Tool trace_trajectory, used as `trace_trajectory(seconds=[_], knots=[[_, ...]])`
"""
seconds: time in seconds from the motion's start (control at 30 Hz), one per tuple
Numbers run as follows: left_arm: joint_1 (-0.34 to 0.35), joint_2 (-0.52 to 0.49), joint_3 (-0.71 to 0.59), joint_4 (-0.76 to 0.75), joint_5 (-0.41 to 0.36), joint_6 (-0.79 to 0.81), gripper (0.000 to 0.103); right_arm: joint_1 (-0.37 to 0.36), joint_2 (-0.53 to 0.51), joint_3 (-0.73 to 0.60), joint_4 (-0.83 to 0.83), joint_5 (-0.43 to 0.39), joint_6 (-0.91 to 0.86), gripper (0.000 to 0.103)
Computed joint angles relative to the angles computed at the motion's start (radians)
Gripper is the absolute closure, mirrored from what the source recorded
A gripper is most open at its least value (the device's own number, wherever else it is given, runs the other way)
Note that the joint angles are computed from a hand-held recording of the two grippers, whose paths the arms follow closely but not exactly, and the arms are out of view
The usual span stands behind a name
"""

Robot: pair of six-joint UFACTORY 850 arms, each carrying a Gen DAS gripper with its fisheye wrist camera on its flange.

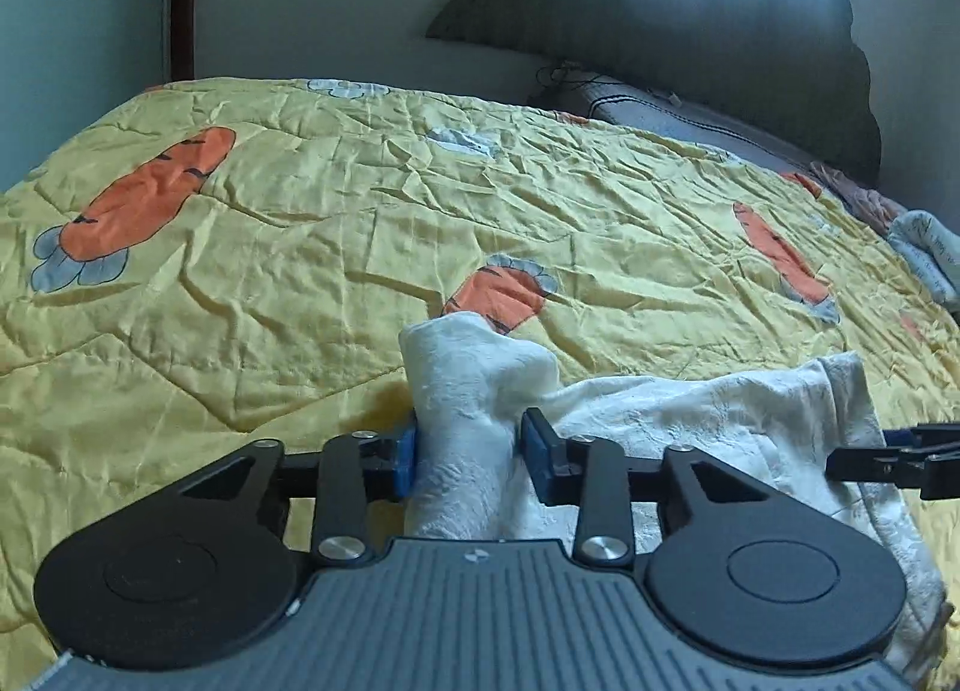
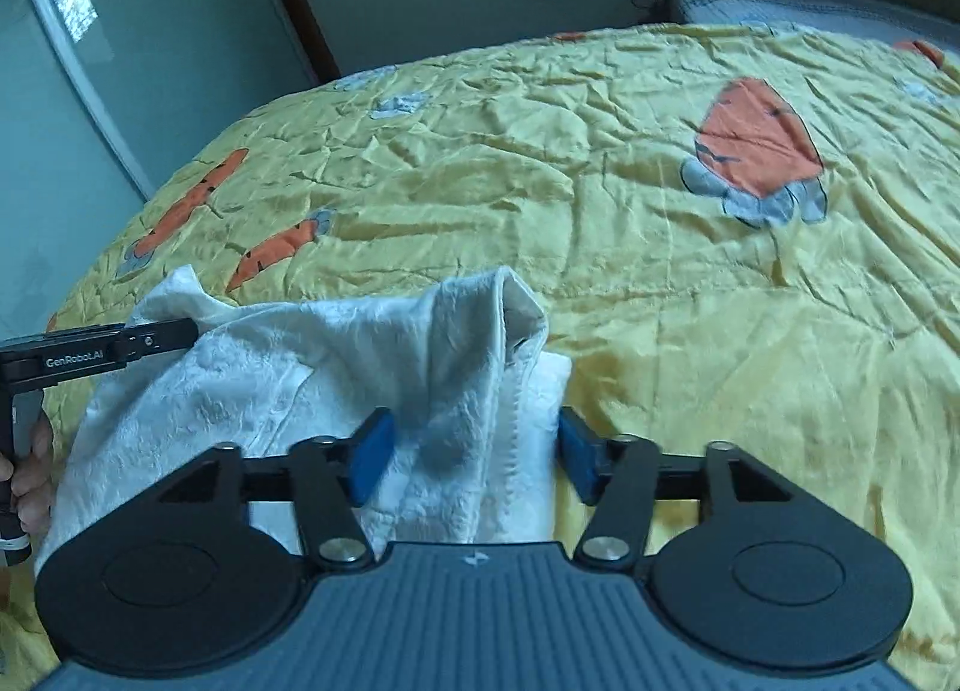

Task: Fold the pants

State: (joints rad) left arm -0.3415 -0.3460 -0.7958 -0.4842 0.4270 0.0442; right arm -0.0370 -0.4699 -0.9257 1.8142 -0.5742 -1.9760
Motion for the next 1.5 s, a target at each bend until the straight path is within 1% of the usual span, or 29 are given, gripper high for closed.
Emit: trace_trajectory(seconds=[0.07,0.13,0.2,0.23,0.3,0.33,0.37,0.4,0.43,0.47,0.5,0.53,0.6,0.63,0.67,0.7,0.77,0.83,0.87,0.97,1.0,1.03,1.13,1.17,1.2,1.27,1.33,1.43,1.5], knots=[[-0.010,0.050,0.047,-0.027,0.036,0.008,0.058,-0.028,0.054,0.072,0.120,-0.063,-0.112,0.036],[-0.038,0.102,0.104,-0.035,0.099,0.022,0.058,-0.041,0.113,0.143,0.207,-0.120,-0.211,0.036],[-0.084,0.138,0.148,-0.035,0.162,0.058,0.057,-0.033,0.159,0.190,0.201,-0.176,-0.270,0.036],[-0.106,0.143,0.161,-0.014,0.178,0.057,0.057,-0.026,0.162,0.191,0.154,-0.191,-0.241,0.036],[-0.134,0.123,0.154,0.063,0.148,0.038,0.056,-0.002,0.139,0.166,0.025,-0.188,-0.131,0.036],[-0.143,0.104,0.142,0.086,0.120,0.029,0.056,0.022,0.123,0.156,-0.005,-0.143,-0.099,0.036],[-0.145,0.080,0.124,0.104,0.073,0.013,0.056,0.033,0.099,0.150,-0.011,-0.113,-0.098,0.037],[-0.139,0.053,0.111,0.151,0.049,-0.041,0.056,0.027,0.090,0.162,0.019,-0.124,-0.139,0.037],[-0.136,0.038,0.116,0.173,0.066,-0.082,0.054,0.010,0.082,0.182,0.055,-0.167,-0.194,0.037],[-0.140,0.030,0.137,0.175,0.126,-0.081,0.053,-0.001,0.080,0.196,0.078,-0.193,-0.221,0.037],[-0.155,0.017,0.146,0.150,0.180,-0.038,0.053,-0.004,0.078,0.206,0.100,-0.206,-0.245,0.037],[-0.170,0.011,0.144,0.098,0.192,0.026,0.053,0.004,0.083,0.212,0.123,-0.197,-0.279,0.037],[-0.174,0.019,0.133,0.060,0.154,0.058,0.053,0.020,0.110,0.218,0.131,-0.152,-0.274,0.037],[-0.170,0.040,0.135,0.047,0.117,0.047,0.054,0.011,0.131,0.224,0.102,-0.148,-0.210,0.037],[-0.161,0.078,0.154,0.068,0.084,-0.002,0.052,-0.012,0.146,0.232,0.059,-0.171,-0.144,0.037],[-0.149,0.111,0.182,0.131,0.079,-0.075,0.050,-0.050,0.154,0.241,0.011,-0.217,-0.089,0.036],[-0.132,0.182,0.269,0.207,0.139,-0.197,0.031,-0.108,0.167,0.262,-0.025,-0.249,-0.034,0.036],[-0.127,0.216,0.324,0.148,0.167,-0.220,0.029,-0.132,0.164,0.267,-0.043,-0.219,-0.018,0.037],[-0.119,0.221,0.332,0.127,0.149,-0.231,0.031,-0.134,0.157,0.265,-0.040,-0.199,-0.021,0.037],[-0.090,0.202,0.327,0.199,0.096,-0.344,0.034,-0.099,0.147,0.256,-0.021,-0.112,-0.043,0.035],[-0.098,0.197,0.330,0.187,0.117,-0.330,0.034,-0.088,0.147,0.258,-0.001,-0.099,-0.070,0.035],[-0.104,0.192,0.324,0.181,0.111,-0.315,0.034,-0.080,0.153,0.263,0.029,-0.090,-0.103,0.035],[-0.109,0.175,0.309,0.186,0.123,-0.318,0.034,-0.089,0.133,0.246,0.016,-0.104,-0.064,0.035],[-0.117,0.163,0.303,0.161,0.133,-0.289,0.042,-0.088,0.128,0.248,0.036,-0.113,-0.093,0.035],[-0.125,0.154,0.294,0.124,0.136,-0.243,0.046,-0.076,0.132,0.253,0.062,-0.102,-0.131,0.035],[-0.149,0.137,0.273,0.031,0.136,-0.098,0.055,-0.034,0.156,0.269,0.131,-0.034,-0.241,0.035],[-0.177,0.131,0.269,-0.057,0.158,0.059,0.058,-0.016,0.177,0.285,0.151,0.002,-0.359,0.042],[-0.213,0.126,0.267,-0.169,0.202,0.285,0.062,-0.043,0.166,0.278,0.093,-0.023,-0.333,0.046],[-0.222,0.108,0.275,-0.163,0.251,0.313,0.061,-0.052,0.159,0.304,0.181,-0.069,-0.429,0.044]])
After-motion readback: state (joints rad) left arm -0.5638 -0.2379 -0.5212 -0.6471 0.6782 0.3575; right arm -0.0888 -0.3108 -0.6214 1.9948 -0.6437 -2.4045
